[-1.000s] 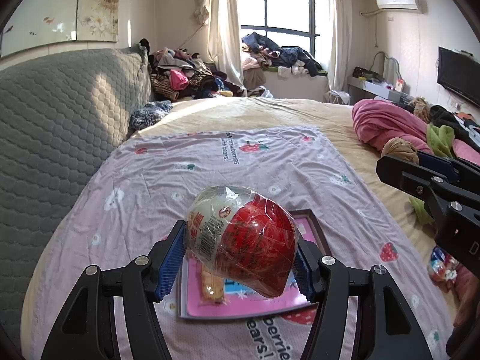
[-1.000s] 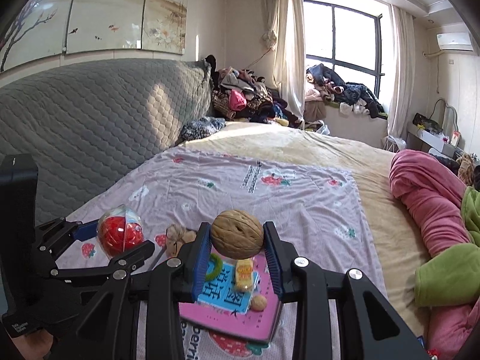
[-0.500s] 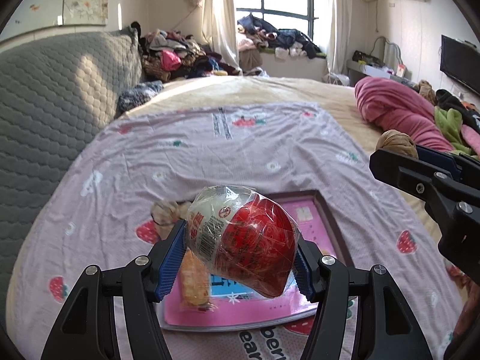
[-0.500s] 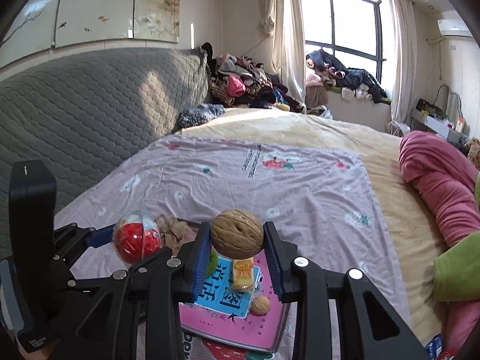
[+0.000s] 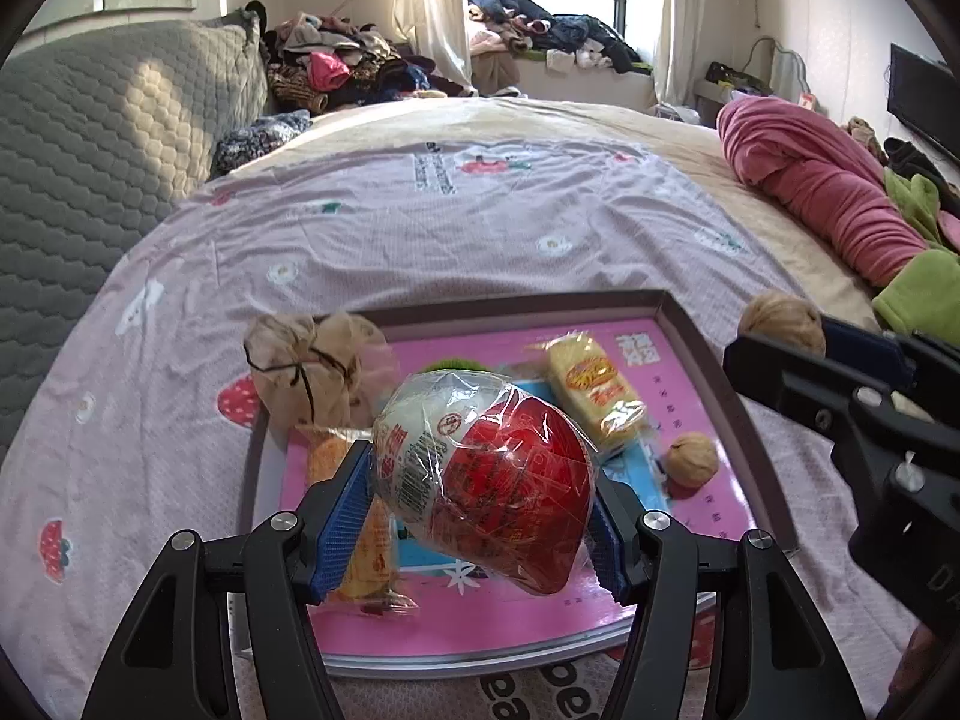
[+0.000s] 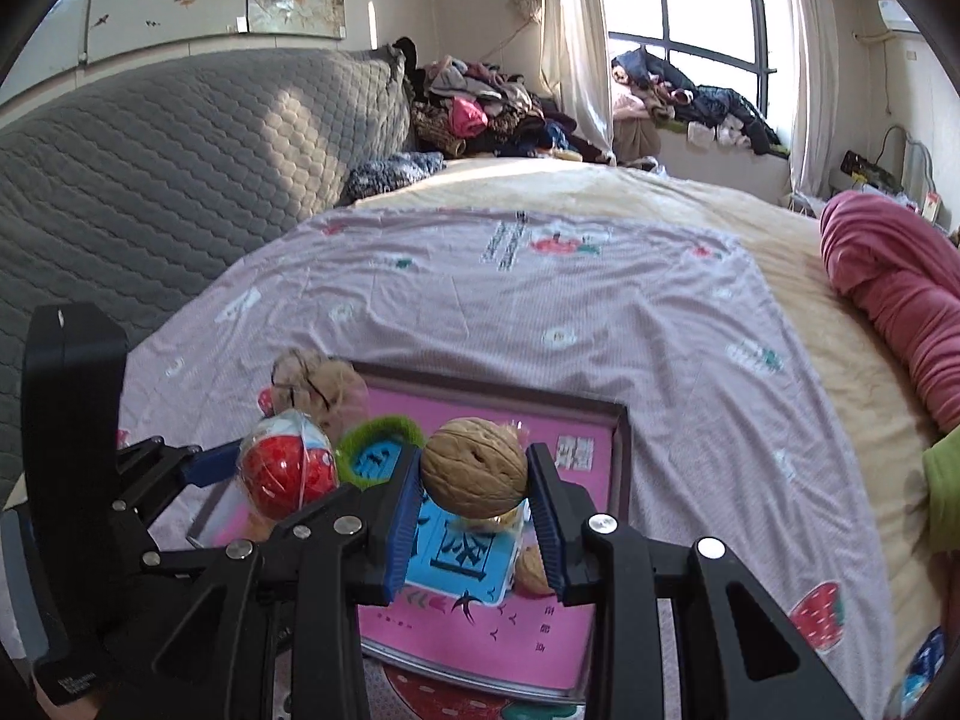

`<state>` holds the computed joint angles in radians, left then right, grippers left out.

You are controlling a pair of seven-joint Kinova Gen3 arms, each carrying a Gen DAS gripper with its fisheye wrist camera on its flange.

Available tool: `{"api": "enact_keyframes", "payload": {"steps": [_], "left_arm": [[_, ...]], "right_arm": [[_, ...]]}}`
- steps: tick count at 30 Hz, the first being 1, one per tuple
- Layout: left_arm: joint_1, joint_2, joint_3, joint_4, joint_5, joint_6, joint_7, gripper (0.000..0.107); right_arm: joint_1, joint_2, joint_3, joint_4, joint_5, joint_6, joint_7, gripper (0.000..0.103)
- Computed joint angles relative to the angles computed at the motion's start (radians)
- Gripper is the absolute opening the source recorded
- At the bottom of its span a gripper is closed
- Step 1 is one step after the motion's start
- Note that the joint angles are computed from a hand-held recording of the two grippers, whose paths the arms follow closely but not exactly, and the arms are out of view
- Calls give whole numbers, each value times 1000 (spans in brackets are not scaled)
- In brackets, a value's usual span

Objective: Organize objects
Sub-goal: 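Lower the red wrapped ball with the left gripper while the right gripper lowers the walnut onto the book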

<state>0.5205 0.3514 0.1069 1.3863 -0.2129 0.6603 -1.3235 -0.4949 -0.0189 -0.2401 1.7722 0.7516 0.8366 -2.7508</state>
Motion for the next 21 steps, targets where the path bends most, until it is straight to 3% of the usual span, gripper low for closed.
{"api": "enact_keyframes", "payload": {"steps": [9,21], "left_arm": [[-26,6,15,82,51,-72,-33,66],[-34,29,15,123,80,-124,-59,66]], "right_arm": [[5,11,9,87,-16,-76,-60,35],[-7,49,27,120,-18,-105,-71,35]]}}
